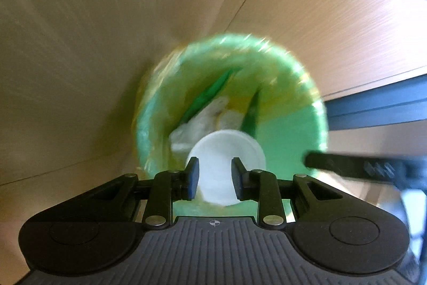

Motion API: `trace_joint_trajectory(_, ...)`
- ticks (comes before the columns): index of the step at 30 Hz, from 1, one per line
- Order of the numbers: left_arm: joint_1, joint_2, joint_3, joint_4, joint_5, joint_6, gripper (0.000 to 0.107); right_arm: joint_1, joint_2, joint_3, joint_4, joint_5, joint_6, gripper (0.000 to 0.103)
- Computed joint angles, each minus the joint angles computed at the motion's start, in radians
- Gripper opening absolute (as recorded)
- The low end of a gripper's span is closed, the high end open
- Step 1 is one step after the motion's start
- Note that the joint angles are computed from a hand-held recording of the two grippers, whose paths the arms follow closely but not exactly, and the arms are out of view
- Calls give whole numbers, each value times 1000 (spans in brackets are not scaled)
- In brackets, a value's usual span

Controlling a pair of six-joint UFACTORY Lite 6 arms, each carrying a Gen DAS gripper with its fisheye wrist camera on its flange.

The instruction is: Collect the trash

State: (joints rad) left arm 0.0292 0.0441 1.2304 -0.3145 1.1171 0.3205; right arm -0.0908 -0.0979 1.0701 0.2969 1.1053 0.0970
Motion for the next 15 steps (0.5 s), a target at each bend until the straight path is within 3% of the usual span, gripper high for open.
trace_joint_trajectory(4, 66, -99, 157, -153, 104, 129, 30, 80, -97, 138, -49, 8, 117, 48)
trace_joint_trajectory(8, 247, -166, 405, -410, 257, 245, 30, 259, -134, 414, -214, 33, 313, 48)
trace_joint_trajectory(11, 561, -129, 697, -587, 452, 329, 30, 514, -59, 716, -437, 104, 520, 53)
trace_joint_trajectory(13, 770, -58, 906, -665, 523, 316, 30, 697, 24, 926, -542, 133, 588, 65)
trace_joint_trajectory(15, 965, 46, 1116, -739, 603, 370, 30, 878, 143, 1135, -670, 161, 630, 70)
